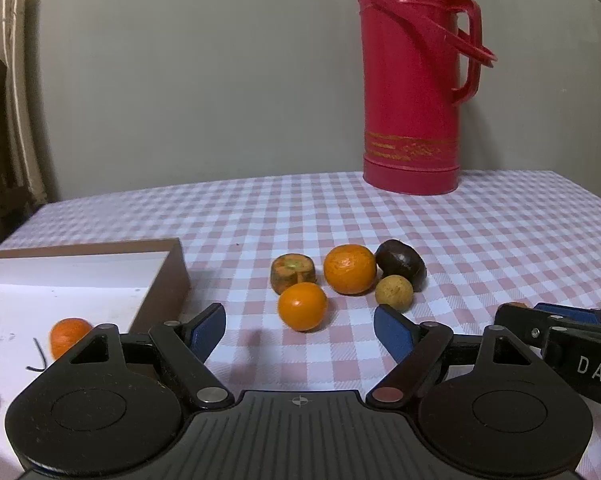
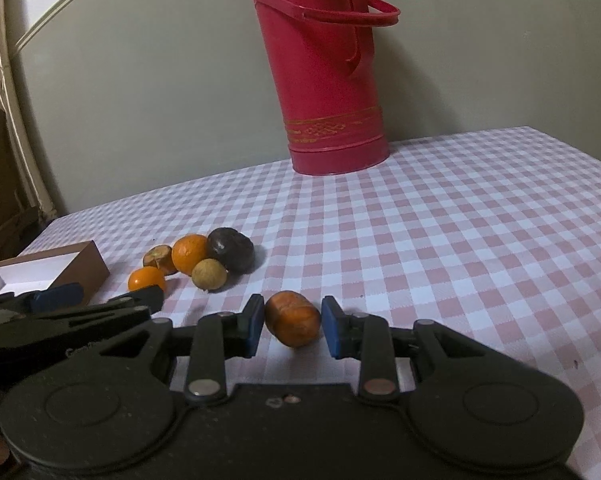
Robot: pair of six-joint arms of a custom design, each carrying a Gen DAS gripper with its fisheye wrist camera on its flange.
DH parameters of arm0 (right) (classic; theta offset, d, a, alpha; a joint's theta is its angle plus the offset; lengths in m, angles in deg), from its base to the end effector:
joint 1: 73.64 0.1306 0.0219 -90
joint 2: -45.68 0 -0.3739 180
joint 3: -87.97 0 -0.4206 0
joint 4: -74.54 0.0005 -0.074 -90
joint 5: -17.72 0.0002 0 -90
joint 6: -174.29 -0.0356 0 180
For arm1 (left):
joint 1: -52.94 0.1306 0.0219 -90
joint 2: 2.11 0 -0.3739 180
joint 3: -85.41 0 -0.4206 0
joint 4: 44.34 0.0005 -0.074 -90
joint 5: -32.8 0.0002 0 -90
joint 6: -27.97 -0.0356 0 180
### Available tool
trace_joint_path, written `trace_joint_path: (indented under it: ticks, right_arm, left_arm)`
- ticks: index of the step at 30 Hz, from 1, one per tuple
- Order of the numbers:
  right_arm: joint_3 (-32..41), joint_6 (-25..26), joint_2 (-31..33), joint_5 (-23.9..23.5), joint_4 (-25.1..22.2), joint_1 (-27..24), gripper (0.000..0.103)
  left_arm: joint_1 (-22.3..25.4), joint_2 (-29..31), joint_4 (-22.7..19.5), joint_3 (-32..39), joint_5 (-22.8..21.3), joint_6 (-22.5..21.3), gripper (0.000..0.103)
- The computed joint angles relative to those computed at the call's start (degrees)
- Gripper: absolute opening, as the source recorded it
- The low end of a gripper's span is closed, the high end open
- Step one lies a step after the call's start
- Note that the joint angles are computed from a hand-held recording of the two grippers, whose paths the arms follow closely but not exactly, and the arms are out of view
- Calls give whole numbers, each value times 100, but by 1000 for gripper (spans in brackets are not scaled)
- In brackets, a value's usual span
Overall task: Organize fruits
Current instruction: 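Close the right gripper on a carrot piece while the left gripper grasps a small orange, then carry the small orange in the left gripper and carrot piece in the right gripper over the box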
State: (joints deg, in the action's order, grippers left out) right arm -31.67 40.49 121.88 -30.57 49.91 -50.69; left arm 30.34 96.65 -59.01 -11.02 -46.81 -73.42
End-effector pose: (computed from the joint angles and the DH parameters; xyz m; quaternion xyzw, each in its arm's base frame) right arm 0.3904 0.1391 0.3135 0.3002 0.8076 -0.0546 0.5047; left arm 0.5321 -0.2290 0.3355 0.2953 0.8110 -0.1267 0.4890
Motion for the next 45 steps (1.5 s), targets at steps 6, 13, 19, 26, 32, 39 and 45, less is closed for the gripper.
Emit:
trace_joint_path:
  ticks: [6, 13, 19, 26, 32, 39, 45]
  right_arm:
    - [18, -64, 9, -37, 9, -118, 23]
    - [3, -247, -11, -156, 50, -182, 24]
    - [3, -404, 10, -239, 47, -210, 28]
    - [42, -400, 39, -248, -50, -184, 24]
    - [17, -450, 21, -324, -54, -172, 25]
    - [29, -365, 45, -305, -14, -158, 21]
    - [14, -232, -18, -239, 76, -98, 21]
  left_arm:
    - [-44, 334, -386, 454, 45, 99, 66]
    - [-23, 515, -860, 732, 209, 271, 45]
    - [-56, 510, -867, 716, 155, 199, 45]
    - [-22, 548, -902, 780, 281, 349, 45]
    - [-10, 553, -900, 784, 368, 398, 33]
    - [-4, 498, -810, 686, 410, 407, 32]
    - [2, 267, -689, 406, 409, 302, 32]
